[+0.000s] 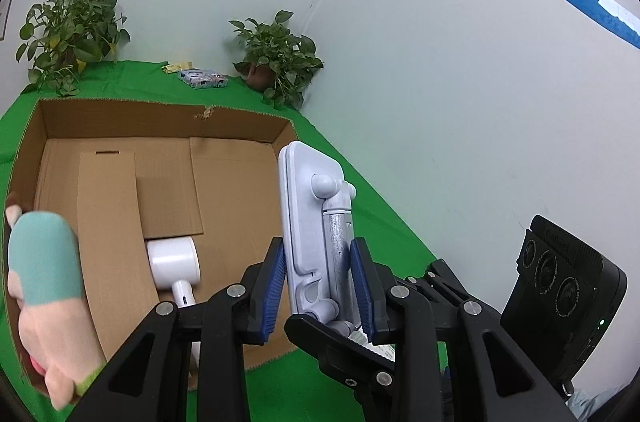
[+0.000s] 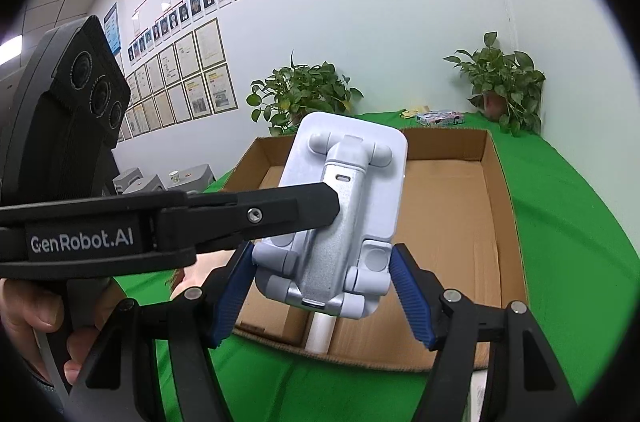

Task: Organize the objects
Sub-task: 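Lift the phone stand with the left gripper and lower it into the tray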

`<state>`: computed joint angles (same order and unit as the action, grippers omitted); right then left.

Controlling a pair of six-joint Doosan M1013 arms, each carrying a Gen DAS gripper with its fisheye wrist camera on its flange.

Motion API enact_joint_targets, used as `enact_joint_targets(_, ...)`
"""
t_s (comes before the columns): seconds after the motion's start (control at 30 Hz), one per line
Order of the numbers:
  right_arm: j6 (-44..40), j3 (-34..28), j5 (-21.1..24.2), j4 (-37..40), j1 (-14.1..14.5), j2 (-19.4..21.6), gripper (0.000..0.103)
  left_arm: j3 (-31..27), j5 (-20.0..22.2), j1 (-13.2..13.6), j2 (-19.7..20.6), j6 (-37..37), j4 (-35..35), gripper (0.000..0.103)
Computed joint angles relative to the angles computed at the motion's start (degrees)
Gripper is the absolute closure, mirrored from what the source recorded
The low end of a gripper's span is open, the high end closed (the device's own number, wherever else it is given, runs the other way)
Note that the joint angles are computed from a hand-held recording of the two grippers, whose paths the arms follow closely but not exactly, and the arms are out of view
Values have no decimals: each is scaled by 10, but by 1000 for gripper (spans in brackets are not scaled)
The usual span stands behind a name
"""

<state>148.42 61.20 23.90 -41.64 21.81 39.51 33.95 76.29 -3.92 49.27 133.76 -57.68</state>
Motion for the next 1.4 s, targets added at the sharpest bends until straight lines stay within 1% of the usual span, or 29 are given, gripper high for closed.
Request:
enact_joint_targets(0.13, -68, -22, 7, 71, -10, 11, 36, -51, 6, -9, 27, -31, 20, 74)
enact_joint_targets(0.17, -65, -27, 10, 70, -12, 15, 36, -65, 8, -11, 36, -41, 26, 74)
enact_joint_targets(0.4, -203, -59, 34, 225, -30, 38, 36, -132, 26, -21, 89, -99, 62, 74)
enact_joint_targets(0.5, -253, -68, 49, 289, -37, 50, 36, -163, 40, -25, 116, -130, 80, 74)
enact_joint_targets(0.6, -302, -79, 73, 351, -45, 62, 36, -191, 58, -29, 140, -160, 95, 74)
enact_joint_targets(0.73, -338, -84, 99, 405, -52, 71, 36, -236, 83, -34, 174, -198, 110, 75)
enact_joint_targets(0.97, -376, -80, 121, 471, -62, 80, 36, -271, 103, -44, 204, -238, 144, 75)
enact_joint_targets(1.03, -385, -79, 125, 486, -64, 82, 36, -258, 98, -46, 201, -239, 150, 75)
enact_joint_targets(1.2, -389, -84, 143, 493, -67, 89, 36, -286, 109, -49, 219, -266, 163, 74)
enact_joint_targets(1.3, -387, -93, 154, 494, -66, 95, 36, -297, 110, -53, 225, -265, 180, 75)
enact_joint_targets(1.33, -384, -95, 158, 491, -66, 97, 36, -276, 99, -54, 214, -255, 187, 74)
enact_joint_targets(1.4, -383, -96, 160, 495, -66, 99, 36, -254, 91, -56, 203, -245, 199, 74)
